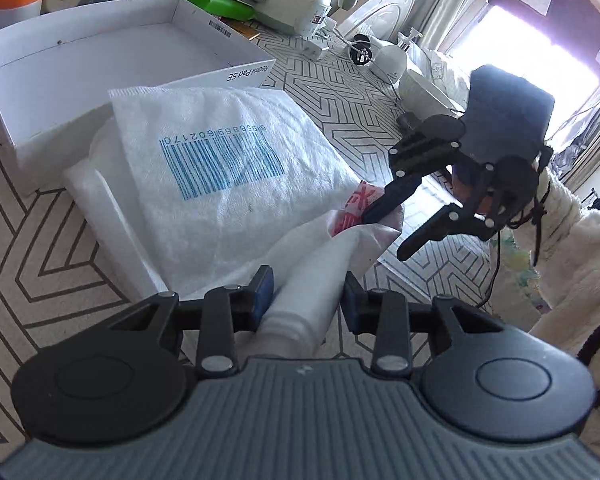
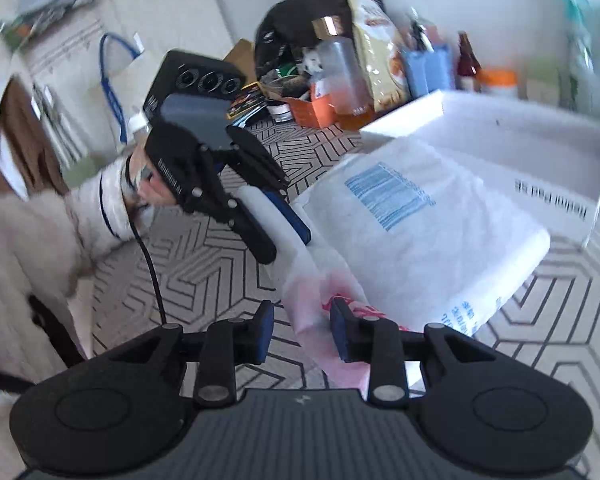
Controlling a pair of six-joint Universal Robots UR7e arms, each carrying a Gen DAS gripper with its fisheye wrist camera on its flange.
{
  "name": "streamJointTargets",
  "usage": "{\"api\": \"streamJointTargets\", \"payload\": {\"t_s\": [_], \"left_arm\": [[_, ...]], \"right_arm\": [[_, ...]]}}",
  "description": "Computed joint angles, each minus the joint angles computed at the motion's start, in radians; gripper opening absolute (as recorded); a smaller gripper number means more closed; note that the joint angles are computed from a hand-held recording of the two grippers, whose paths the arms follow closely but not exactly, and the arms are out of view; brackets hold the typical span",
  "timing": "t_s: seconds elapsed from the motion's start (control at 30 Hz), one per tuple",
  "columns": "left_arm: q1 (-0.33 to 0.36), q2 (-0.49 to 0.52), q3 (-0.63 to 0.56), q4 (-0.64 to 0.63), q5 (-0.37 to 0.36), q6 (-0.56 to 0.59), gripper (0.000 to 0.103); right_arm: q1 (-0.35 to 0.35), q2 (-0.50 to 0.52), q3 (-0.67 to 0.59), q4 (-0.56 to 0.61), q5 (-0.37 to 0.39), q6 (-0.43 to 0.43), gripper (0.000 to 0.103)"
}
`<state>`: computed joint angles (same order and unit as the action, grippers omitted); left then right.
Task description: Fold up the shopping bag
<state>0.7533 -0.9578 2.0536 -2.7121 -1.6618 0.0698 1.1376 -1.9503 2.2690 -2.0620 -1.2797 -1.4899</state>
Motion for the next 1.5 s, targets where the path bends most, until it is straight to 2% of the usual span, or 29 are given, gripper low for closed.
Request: {"api": "streamJointTargets", "payload": {"t_s": [0.1, 0.2, 0.27, 0.37, 0.53, 0.6, 0.73, 1.0, 1.2, 1.27, 1.33, 1.4, 1.43, 1.47, 1.5], "left_arm": [[0.022, 0.002, 0.001, -0.011, -0.037, -0.018, 0.035], [0.034, 0.002, 0.005, -0.019, -0.056, -0.034, 0.033], [0.037, 0.001, 0.006, -0.021, -0.059, -0.046, 0.032], [0.037, -0.001, 0.016, -0.035, -0.058, -0.069, 0.031], [0.043, -0.015, 0.043, -0.032, -0.106, -0.139, 0.03], [0.023, -0.033, 0.07, -0.027, -0.105, -0.154, 0.029], [0.0, -0.039, 0.072, -0.028, -0.068, -0.169, 0.029], [-0.027, -0.044, 0.077, -0.088, -0.006, -0.214, 0.029], [0.001, -0.03, 0.081, -0.122, -0.016, -0.265, 0.029], [0.03, -0.021, 0.074, -0.121, -0.047, -0.294, 0.029], [0.052, -0.015, 0.066, -0.116, -0.075, -0.307, 0.029], [0.065, -0.011, 0.06, -0.111, -0.093, -0.312, 0.029], [0.066, -0.01, 0.058, -0.109, -0.093, -0.311, 0.029], [0.066, -0.01, 0.056, -0.107, -0.093, -0.312, 0.029], [0.066, -0.008, 0.055, -0.106, -0.094, -0.313, 0.029]], "right_arm": [[0.014, -0.036, 0.061, -0.102, -0.02, -0.099, 0.031], [0.029, -0.034, 0.101, -0.214, -0.028, -0.126, 0.03], [0.035, -0.005, 0.085, -0.22, -0.039, -0.086, 0.026], [0.038, 0.055, 0.02, -0.138, -0.053, 0.133, 0.022], [0.012, 0.145, -0.139, 0.171, -0.056, 0.543, 0.018], [0.001, 0.177, -0.181, 0.258, -0.062, 0.638, 0.015], [-0.011, 0.224, -0.227, 0.324, -0.051, 0.736, 0.012], [-0.026, 0.216, -0.214, 0.32, -0.039, 0.776, 0.009], [-0.05, 0.225, -0.216, 0.327, -0.007, 0.793, 0.01], [-0.059, 0.205, -0.194, 0.305, 0.007, 0.783, 0.01], [-0.053, 0.152, -0.145, 0.234, 0.008, 0.734, 0.013], [-0.047, 0.075, -0.079, 0.138, 0.011, 0.667, 0.022], [-0.046, 0.026, -0.038, 0.073, 0.015, 0.638, 0.023], [-0.055, -0.032, 0.014, -0.01, 0.04, 0.617, 0.025], [-0.078, -0.106, 0.078, -0.102, 0.096, 0.574, 0.025]]}}
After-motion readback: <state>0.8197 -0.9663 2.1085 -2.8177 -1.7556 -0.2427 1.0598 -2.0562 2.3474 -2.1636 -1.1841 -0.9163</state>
